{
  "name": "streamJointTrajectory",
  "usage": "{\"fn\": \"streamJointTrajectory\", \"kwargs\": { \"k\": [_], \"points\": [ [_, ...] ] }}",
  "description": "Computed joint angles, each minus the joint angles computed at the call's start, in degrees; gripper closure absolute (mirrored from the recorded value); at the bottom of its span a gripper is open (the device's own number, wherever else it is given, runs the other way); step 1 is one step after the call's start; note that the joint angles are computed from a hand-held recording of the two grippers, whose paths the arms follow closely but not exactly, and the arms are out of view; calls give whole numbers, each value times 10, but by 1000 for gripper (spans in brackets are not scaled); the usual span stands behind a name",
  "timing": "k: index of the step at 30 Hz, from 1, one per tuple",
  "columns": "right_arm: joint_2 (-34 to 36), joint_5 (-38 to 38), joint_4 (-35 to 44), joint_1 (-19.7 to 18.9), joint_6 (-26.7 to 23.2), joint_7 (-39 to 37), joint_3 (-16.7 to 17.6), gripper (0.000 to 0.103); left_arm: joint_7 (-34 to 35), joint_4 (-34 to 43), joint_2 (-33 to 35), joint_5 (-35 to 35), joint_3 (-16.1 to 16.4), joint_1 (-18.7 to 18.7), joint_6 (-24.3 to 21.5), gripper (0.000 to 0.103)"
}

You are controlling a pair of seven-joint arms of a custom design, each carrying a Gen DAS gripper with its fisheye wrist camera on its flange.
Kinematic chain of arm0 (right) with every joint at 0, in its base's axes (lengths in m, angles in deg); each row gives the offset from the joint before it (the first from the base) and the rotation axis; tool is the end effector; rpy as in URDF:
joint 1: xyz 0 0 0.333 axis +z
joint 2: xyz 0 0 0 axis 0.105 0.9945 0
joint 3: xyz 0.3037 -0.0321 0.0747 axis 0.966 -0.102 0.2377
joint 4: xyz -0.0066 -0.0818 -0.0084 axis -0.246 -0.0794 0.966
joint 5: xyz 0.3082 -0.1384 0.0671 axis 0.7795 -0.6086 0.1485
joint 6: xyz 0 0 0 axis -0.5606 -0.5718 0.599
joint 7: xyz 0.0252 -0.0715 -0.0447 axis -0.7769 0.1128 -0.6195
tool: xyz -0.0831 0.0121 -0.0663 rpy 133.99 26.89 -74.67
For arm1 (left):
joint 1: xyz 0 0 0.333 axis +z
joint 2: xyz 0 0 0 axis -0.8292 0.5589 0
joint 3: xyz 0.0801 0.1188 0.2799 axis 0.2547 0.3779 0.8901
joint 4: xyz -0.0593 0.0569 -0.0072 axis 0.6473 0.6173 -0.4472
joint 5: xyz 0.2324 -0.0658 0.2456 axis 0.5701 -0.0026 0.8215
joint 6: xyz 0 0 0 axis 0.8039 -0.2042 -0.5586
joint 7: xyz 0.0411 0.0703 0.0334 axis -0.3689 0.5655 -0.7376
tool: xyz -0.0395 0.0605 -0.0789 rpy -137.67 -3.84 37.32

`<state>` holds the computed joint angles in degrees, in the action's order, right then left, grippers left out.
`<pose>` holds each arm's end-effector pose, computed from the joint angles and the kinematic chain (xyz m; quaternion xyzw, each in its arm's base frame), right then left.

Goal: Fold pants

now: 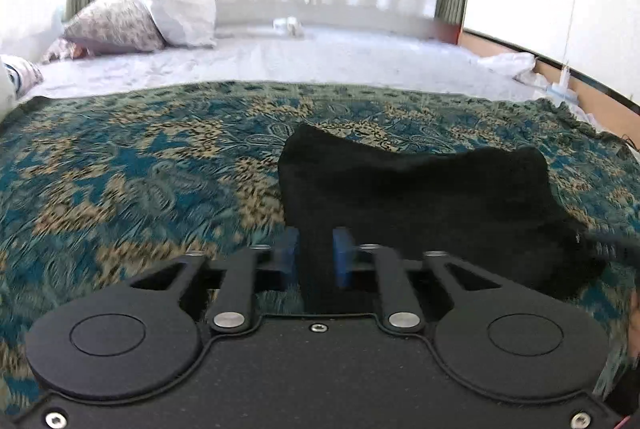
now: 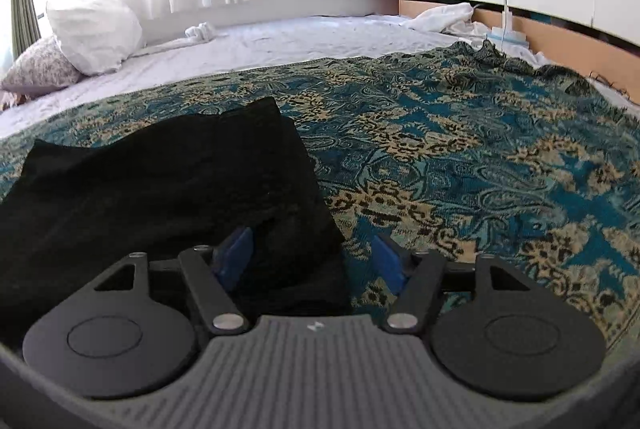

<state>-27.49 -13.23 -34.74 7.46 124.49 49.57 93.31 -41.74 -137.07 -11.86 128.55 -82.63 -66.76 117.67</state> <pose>0.7617 0.0671 0.4027 -0.7179 0.5344 -0.2328 0.3806 0.5776 -0.1752 0.4303 -0.7475 0.4768 -0.2938 0.3571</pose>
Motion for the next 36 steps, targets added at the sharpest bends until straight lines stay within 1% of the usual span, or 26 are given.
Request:
{"fn": "streamJointTrajectory", "kwargs": {
  "k": [2,3,5,7,9,11,12,14,16,18,20,21,22,24,26,27,29,30,32,33,34,36],
  "points": [
    [7,6,11,-5,-11,5,5,27,12,40,29,-16,8,20,47,86],
    [9,9,14,-8,-13,2,10,27,25,65,47,-31,12,27,62,86],
    [10,15,11,-11,-5,-7,17,26,74,124,93,-88,17,39,72,86],
    [6,20,-1,-12,11,-21,22,26,133,189,143,-140,21,40,47,86],
    [4,25,-9,-15,21,-32,29,26,193,255,191,-184,26,34,-3,86],
    [5,30,-8,-19,18,-39,35,26,246,311,234,-237,25,33,-51,83],
    [6,33,-6,-21,15,-42,38,25,255,326,247,-255,29,31,-61,80],
    [9,40,-1,-26,7,-49,43,24,235,329,253,-250,56,12,-57,78],
    [10,44,1,-27,3,-60,47,22,243,327,252,-256,72,-3,-62,76],
    [7,47,-6,-25,11,-75,47,22,264,331,251,-267,82,-16,-84,64],
    [5,51,-11,-24,20,-83,48,22,267,324,242,-268,90,-26,-95,58],
    [5,54,-12,-26,19,-86,51,22,261,311,232,-266,92,-28,-91,54],
    [6,58,-9,-29,15,-87,54,21,249,294,220,-262,94,-29,-81,51],
    [7,67,-5,-34,5,-91,59,18,221,253,193,-250,96,-30,-57,43],
    [1,77,-12,-41,1,-104,65,17,184,206,162,-224,99,-37,-35,37],
    [-4,83,-21,-42,8,-114,68,16,162,183,146,-206,100,-42,-28,34],
    [-19,90,-43,-41,25,-130,69,15,104,136,112,-157,102,-59,-31,30],
    [-29,99,-63,-45,45,-148,79,14,73,113,96,-129,101,-67,-32,27],
    [-49,123,-102,-62,90,-193,113,13,9,68,64,-68,96,-82,-32,23],
    [-58,141,-128,-83,116,-234,152,12,-21,49,50,-39,91,-89,-35,20],
    [-63,155,-144,-101,133,-266,184,11,-48,32,38,-14,85,-96,-43,19],
    [-69,172,-177,-130,177,-324,242,8,-77,13,25,13,67,-106,-72,15]
  ]
}}
